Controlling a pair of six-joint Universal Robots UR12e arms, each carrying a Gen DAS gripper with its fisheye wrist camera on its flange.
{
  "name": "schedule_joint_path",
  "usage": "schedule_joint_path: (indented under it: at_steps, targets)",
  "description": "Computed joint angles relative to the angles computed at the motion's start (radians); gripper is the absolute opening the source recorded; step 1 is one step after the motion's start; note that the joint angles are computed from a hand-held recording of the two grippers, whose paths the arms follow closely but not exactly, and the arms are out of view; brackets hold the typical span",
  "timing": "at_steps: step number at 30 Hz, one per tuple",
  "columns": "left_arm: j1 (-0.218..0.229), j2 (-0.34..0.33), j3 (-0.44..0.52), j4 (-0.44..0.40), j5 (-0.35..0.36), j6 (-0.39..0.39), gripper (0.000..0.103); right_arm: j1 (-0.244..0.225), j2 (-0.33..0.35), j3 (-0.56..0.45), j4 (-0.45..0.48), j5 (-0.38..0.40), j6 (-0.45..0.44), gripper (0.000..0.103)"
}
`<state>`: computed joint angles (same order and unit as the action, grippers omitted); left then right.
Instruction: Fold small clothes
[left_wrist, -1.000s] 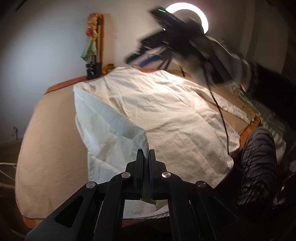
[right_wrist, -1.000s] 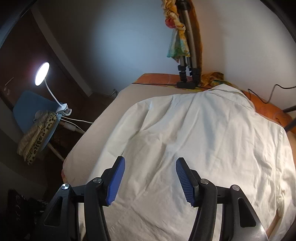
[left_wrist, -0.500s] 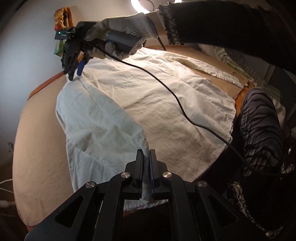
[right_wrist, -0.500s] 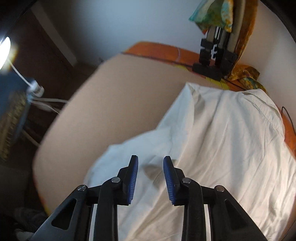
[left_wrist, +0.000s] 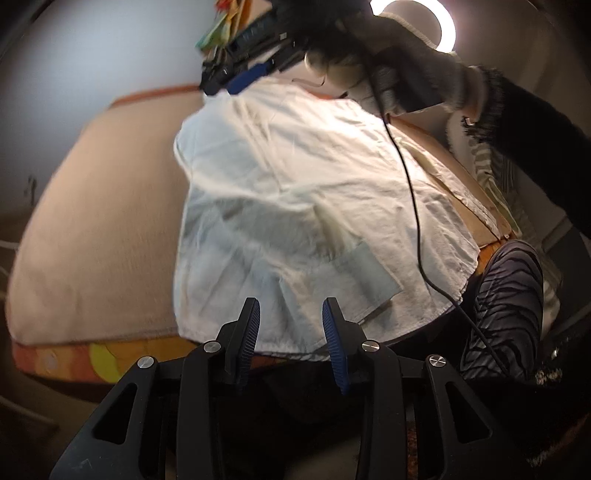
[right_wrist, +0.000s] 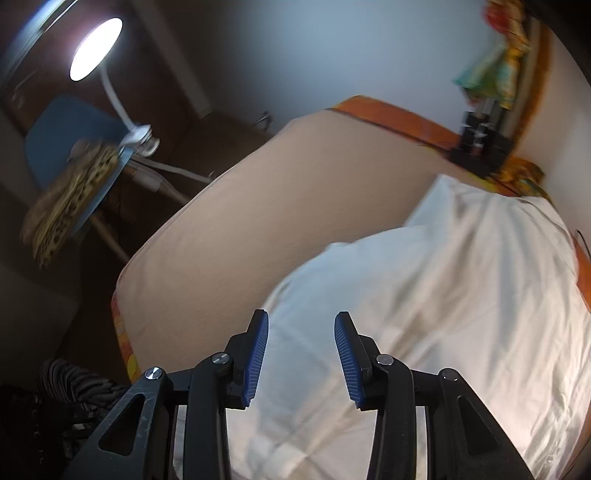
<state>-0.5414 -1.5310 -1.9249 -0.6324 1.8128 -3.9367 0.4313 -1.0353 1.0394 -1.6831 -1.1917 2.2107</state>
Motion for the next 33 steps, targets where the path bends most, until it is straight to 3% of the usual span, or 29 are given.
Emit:
schedule_joint_path:
  at_steps: [6,10,11,13,16,18,21,25,27,29,30,33]
  targets:
    - [0.003,-0.034,-0.002,0.032,-0.033,-0.045,0.034,0.063,-0.028,0.09,-0.068,-0.097,-0.031,0.038]
    - [0.011,-0.049,-0.009,0.066,-0.065,-0.066,0.033,0.081,-0.017,0.107,-0.089,-0.158,-0.001,0.038]
    - [0.013,-0.051,-0.012,0.076,-0.067,-0.077,0.03,0.084,-0.017,0.114,-0.107,-0.169,-0.001,0.037]
    - [0.016,-0.053,-0.024,0.112,-0.068,-0.096,0.007,0.089,-0.02,0.129,-0.136,-0.193,0.004,0.035]
    - [0.025,-0.053,-0.046,0.174,-0.091,-0.126,0.002,0.098,-0.019,0.142,-0.176,-0.234,0.022,0.029]
    - [0.024,-0.047,-0.051,0.182,-0.087,-0.129,0.001,0.102,-0.015,0.145,-0.202,-0.256,0.037,0.016]
    - [0.015,-0.022,-0.06,0.185,-0.061,-0.132,0.001,0.096,0.0,0.122,-0.183,-0.246,0.073,0.003]
    - [0.005,0.009,-0.062,0.136,-0.024,-0.138,0.0,0.087,0.011,0.097,-0.168,-0.196,0.101,0.0]
    - [0.009,0.021,-0.066,0.088,-0.026,-0.14,0.001,0.081,0.028,0.065,-0.118,-0.17,0.108,0.0]
    - [0.02,0.029,-0.071,0.067,-0.06,-0.153,0.001,0.079,0.029,0.061,-0.101,-0.154,0.113,0.005]
    - [0.021,0.036,-0.073,0.065,-0.063,-0.154,0.006,0.073,0.026,0.059,-0.096,-0.139,0.109,0.009]
    - [0.006,0.06,-0.071,0.03,0.013,-0.159,0.025,0.049,-0.002,0.068,-0.1,-0.101,0.057,0.021]
